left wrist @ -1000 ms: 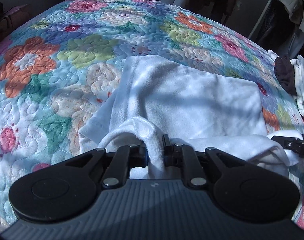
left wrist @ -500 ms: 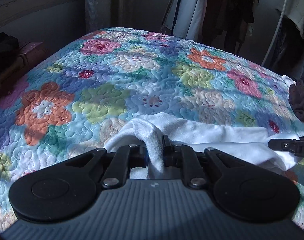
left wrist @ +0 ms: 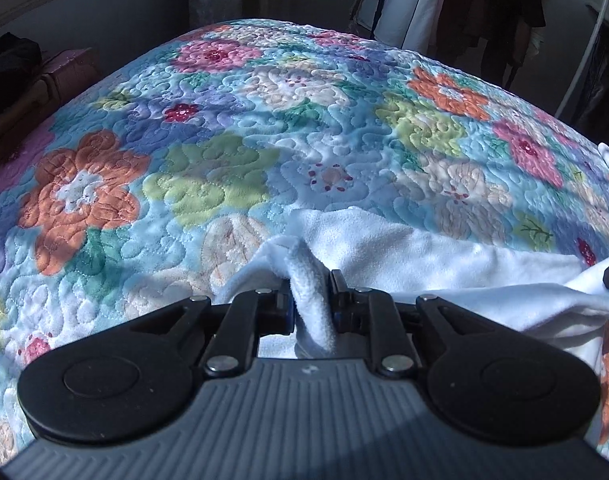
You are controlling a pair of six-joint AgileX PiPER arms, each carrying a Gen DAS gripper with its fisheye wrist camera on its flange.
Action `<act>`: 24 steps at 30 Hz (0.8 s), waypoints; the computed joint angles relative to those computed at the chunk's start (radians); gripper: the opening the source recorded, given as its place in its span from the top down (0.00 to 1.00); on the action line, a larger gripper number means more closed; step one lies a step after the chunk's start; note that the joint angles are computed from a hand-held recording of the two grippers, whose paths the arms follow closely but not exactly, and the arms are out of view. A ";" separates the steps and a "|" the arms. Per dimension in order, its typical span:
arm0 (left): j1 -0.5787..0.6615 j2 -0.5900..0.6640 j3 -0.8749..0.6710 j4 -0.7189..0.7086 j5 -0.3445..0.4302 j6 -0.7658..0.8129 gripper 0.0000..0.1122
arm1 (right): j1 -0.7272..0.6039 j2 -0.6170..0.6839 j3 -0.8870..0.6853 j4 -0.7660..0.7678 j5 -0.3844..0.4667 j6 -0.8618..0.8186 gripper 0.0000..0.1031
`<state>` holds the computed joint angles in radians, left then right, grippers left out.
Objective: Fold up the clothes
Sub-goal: 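Open both grippers and release the folded end onto the shirt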
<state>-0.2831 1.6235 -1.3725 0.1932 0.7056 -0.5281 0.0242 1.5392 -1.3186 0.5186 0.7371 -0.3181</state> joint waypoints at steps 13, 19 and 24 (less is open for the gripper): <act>0.036 -0.167 0.170 0.059 -0.162 0.001 0.65 | -0.098 -0.140 0.219 0.211 -0.114 -0.407 0.56; 0.089 -0.217 0.239 -0.241 -0.177 0.454 0.64 | -0.088 -0.180 0.282 0.276 -0.090 -0.653 0.43; 0.048 -0.197 0.255 -0.222 -0.168 0.506 0.63 | -0.033 -0.129 0.274 0.231 -0.138 -0.620 0.38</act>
<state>-0.2354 1.4270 -1.1170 -0.0284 0.5375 -0.0218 -0.0089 1.4105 -1.0444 0.7497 0.5993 -0.9379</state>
